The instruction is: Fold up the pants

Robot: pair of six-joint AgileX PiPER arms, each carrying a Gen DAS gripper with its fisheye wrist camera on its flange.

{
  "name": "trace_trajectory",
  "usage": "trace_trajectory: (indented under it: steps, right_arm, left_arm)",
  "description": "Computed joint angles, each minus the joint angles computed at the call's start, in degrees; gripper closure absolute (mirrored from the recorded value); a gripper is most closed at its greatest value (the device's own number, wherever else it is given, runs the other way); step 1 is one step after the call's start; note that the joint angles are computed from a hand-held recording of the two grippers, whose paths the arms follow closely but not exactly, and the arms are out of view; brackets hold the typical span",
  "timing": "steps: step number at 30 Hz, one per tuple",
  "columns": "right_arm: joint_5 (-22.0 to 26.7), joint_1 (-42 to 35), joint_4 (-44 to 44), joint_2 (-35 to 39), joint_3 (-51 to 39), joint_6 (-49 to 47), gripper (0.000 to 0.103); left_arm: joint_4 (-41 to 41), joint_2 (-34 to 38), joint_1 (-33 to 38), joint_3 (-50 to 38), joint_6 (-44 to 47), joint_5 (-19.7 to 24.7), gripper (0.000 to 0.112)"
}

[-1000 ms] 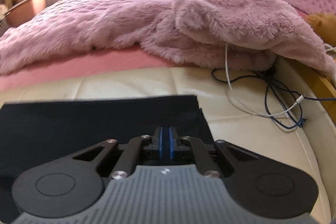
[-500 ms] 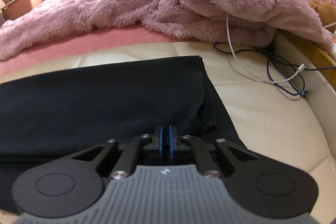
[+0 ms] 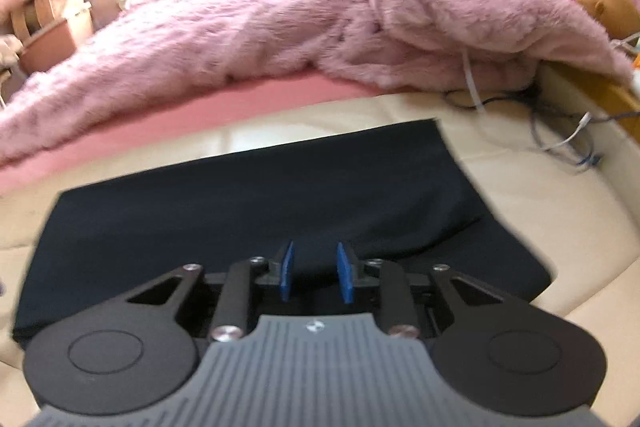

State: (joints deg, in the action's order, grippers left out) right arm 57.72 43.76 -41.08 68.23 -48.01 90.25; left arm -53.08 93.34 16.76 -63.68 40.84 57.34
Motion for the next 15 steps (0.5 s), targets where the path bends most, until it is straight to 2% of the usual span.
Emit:
trace_trajectory:
  steps: [4, 7, 9, 12, 15]
  right_arm:
    - [0.06, 6.26, -3.91, 3.79, -1.68, 13.41, 0.083]
    - [2.65, 10.26, -5.31, 9.68, -5.64, 17.76, 0.083]
    - [2.37, 12.26, -6.43, 13.02, -7.58, 20.52, 0.081]
    - [0.94, 13.92, -7.08, 16.47, -9.45, 20.79, 0.076]
    - [0.47, 13.99, -5.44, 18.97, -11.73, 14.33, 0.074]
  left_arm:
    - [1.1, 4.46, -2.77, -2.99, -3.43, -2.49, 0.064]
    - [1.78, 6.02, -5.01, -3.98, -3.57, -4.11, 0.064]
    - [0.84, 6.33, -5.91, -3.44, -1.91, -5.65, 0.062]
    - [0.18, 7.04, -6.43, -3.84, 0.3, -6.35, 0.062]
    - [-1.07, 7.51, -6.44, -3.76, 2.34, -6.58, 0.063]
